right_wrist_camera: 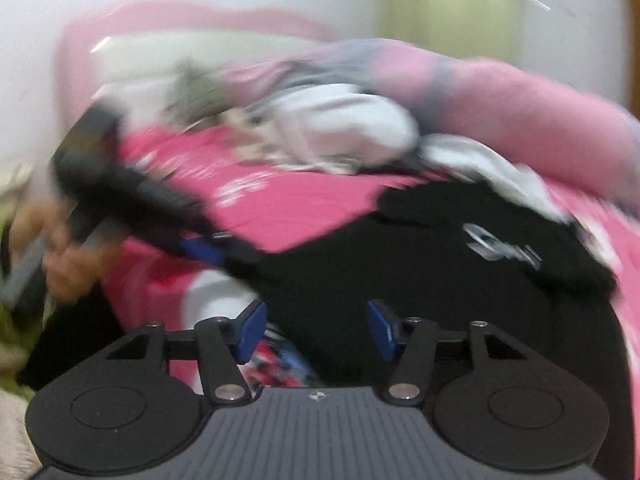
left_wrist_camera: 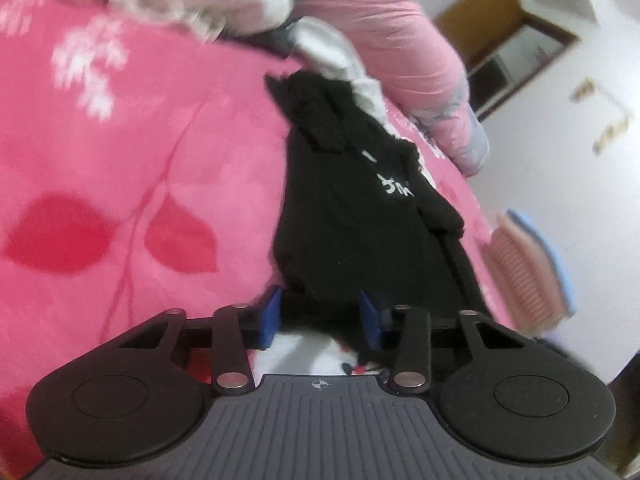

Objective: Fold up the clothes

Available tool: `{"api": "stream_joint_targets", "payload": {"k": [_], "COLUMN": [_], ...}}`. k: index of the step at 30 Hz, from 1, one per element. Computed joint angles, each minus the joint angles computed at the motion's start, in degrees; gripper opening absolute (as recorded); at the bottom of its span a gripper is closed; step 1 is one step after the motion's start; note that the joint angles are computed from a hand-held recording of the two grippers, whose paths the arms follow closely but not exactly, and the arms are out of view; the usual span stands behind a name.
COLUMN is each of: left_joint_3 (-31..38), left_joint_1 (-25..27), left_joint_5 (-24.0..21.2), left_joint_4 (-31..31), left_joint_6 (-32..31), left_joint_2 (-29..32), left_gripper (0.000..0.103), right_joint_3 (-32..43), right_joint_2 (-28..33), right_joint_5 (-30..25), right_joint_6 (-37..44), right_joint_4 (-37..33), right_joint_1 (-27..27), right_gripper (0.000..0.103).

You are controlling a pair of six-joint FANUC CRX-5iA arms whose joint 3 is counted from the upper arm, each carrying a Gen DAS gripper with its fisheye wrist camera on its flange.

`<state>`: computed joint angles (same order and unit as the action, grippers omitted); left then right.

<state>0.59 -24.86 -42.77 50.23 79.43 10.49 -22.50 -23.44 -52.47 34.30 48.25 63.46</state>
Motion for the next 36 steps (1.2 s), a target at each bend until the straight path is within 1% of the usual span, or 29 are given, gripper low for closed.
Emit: {"api": "stream_joint_targets", "payload": {"k": [2, 3, 4, 5, 6, 7, 9, 10, 11, 12, 13, 14, 15, 16, 18, 20, 24, 27, 28, 31, 32, 33, 36], "left_joint_3": [0.48, 0.41, 0.45, 0.51, 0.39, -0.06, -2.54, -3.85, -5.0, -5.79, -6.05, -6.12, -6.16, -6.3, -6.92, -7.51, -7.81, -7.95, -8.14, -9.31, -9.92, -10.5, -12.8], "left_joint_1": [0.54, 0.67, 0.87, 1.09, 1.36, 1.58, 1.4, 1.11, 0.71, 0.38, 0.27, 0.29, 0.32, 0.28, -0.02, -0.04, 0.21, 0.21, 0.13, -0.59, -0.89, -1.04, -0.89], "left_joint_5": [-2.19, -2.86, -3.8, -4.86, -6.23, -7.72, -9.29, -9.84, -10.12, -10.32, -10.66, -11.11, -11.58, -11.89, -11.64, -11.24, -11.4, -11.74, -11.82, -11.39, -11.06, -10.76, -10.11], "left_joint_4": [2.3, 3.54, 4.93, 6.51, 8.97, 12.4, 21.87, 26.56, 30.47, 33.17, 34.29, 34.68, 35.05, 35.63, 37.41, 38.54, 39.28, 39.62, 40.04, 42.76, 44.0, 44.94, 47.19], "left_joint_6": [0.31, -0.18, -0.69, -1.2, -1.72, -2.46, -5.32, -6.86, -8.34, -9.19, -9.11, -8.62, -8.1, -7.7, -8.12, -8.86, -9.03, -8.66, -8.88, -10.43, -11.3, -11.91, -13.16], "left_joint_2": [1.18, 1.46, 1.82, 2.24, 2.74, 3.23, 3.63, 3.71, 3.71, 3.77, 4.0, 4.32, 4.65, 4.88, 4.81, 4.34, 3.94, 3.79, 3.68, 3.2, 2.95, 2.7, 1.67], "left_gripper": [0.028, 0.024, 0.017, 0.014, 0.011, 0.008, 0.007, 0.007, 0.006, 0.006, 0.006, 0.006, 0.006, 0.006, 0.006, 0.006, 0.006, 0.005, 0.005, 0.005, 0.005, 0.005, 0.006], "right_joint_3": [1.45, 2.1, 2.77, 3.46, 4.84, 5.97, 8.43, 9.41, 10.81, 11.57, 11.36, 10.64, 9.65, 7.67, 4.33, 0.98, -5.82, -8.07, -8.76, -10.6, -10.95, -11.05, -10.22], "right_joint_2": [3.78, 5.58, 7.34, 8.62, 9.89, 9.8, 9.65, 8.49, 7.43, 6.46, 5.72, 5.06, 4.62, 4.01, 3.07, 2.11, 3.72, 7.4, 8.73, 11.57, 12.2, 12.53, 11.87], "right_joint_5": [1.03, 0.88, 0.64, 0.07, -0.76, 0.01, 1.56, 3.94, 6.02, 8.04, 9.33, 9.62, 8.86, 8.25, 6.25, 5.97, 7.42, 6.83, 6.14, 4.6, 3.56, 2.72, 2.05], "right_joint_6": [5.99, 8.81, 11.43, 12.99, 14.92, 14.45, 13.73, 12.67, 12.83, 11.7, 9.72, 8.19, 6.68, 4.45, 1.43, 1.14, 1.78, 3.54, 2.78, -0.83, -1.52, -1.86, -3.79], "right_joint_4": [0.66, 0.92, 1.18, 0.77, -1.24, -4.18, -10.62, -15.93, -23.43, -29.38, -32.34, -32.29, -29.25, -23.2, -12.5, -2.88, 20.08, 31.72, 35.93, 47.48, 50.04, 51.06, 47.45], "right_joint_1": [-0.35, -0.7, -1.03, -1.44, -2.33, -3.64, -6.47, -8.58, -11.37, -13.93, -15.51, -16.08, -15.53, -13.51, -9.96, -6.27, -3.26, -3.91, -4.57, -7.23, -7.78, -7.97, -6.85], "right_gripper": [0.055, 0.054, 0.051, 0.039, 0.017, 0.009, 0.008, 0.008, 0.009, 0.012, 0.014, 0.023, 0.037, 0.041, 0.044, 0.049, 0.05, 0.049, 0.049, 0.044, 0.035, 0.02, 0.009]}}
